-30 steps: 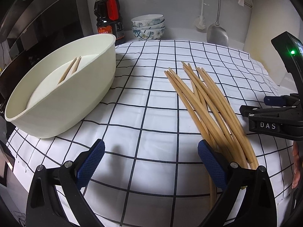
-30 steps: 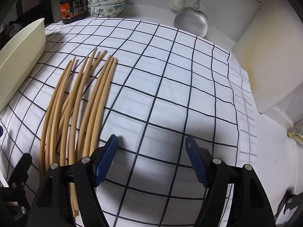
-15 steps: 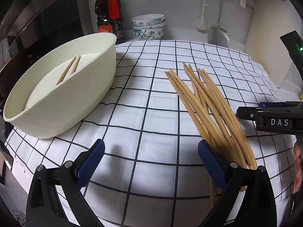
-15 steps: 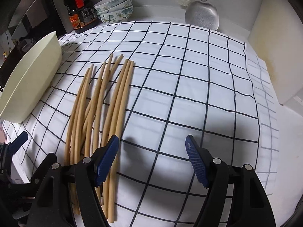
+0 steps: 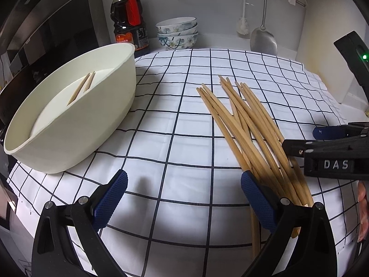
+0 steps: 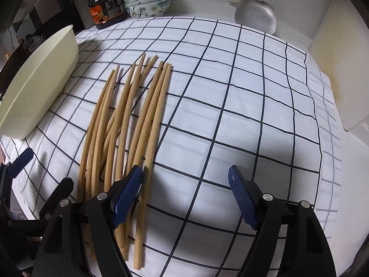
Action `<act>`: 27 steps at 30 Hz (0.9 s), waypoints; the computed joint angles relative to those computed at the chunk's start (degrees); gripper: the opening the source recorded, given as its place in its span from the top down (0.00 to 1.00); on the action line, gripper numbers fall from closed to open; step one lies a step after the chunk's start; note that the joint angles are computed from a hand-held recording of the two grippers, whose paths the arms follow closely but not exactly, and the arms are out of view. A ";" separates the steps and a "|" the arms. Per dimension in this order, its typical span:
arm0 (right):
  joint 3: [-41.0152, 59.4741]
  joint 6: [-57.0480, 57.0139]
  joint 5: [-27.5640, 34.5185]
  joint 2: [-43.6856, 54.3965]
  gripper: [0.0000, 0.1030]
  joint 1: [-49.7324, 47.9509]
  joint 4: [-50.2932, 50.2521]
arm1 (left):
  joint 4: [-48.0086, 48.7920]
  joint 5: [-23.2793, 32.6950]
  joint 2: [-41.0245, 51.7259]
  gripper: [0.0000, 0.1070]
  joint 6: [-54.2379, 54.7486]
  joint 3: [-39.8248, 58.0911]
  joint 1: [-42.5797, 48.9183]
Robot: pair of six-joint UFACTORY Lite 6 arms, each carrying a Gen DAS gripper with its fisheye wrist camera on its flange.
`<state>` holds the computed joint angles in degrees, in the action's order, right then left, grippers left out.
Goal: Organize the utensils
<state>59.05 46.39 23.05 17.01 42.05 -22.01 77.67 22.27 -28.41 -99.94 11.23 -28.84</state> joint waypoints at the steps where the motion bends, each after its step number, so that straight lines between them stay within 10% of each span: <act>1: 0.07 1.06 0.11 0.27 0.27 0.19 -1.11 | 0.24 0.02 0.34 0.10 -0.07 0.19 0.10; 27: -4.72 0.81 -2.59 -3.44 0.27 -4.45 -0.17 | 5.62 4.83 6.75 0.10 -8.32 3.89 -5.50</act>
<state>54.33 47.20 20.45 13.56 37.60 -22.18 83.29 27.09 -21.65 -108.25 15.12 -34.34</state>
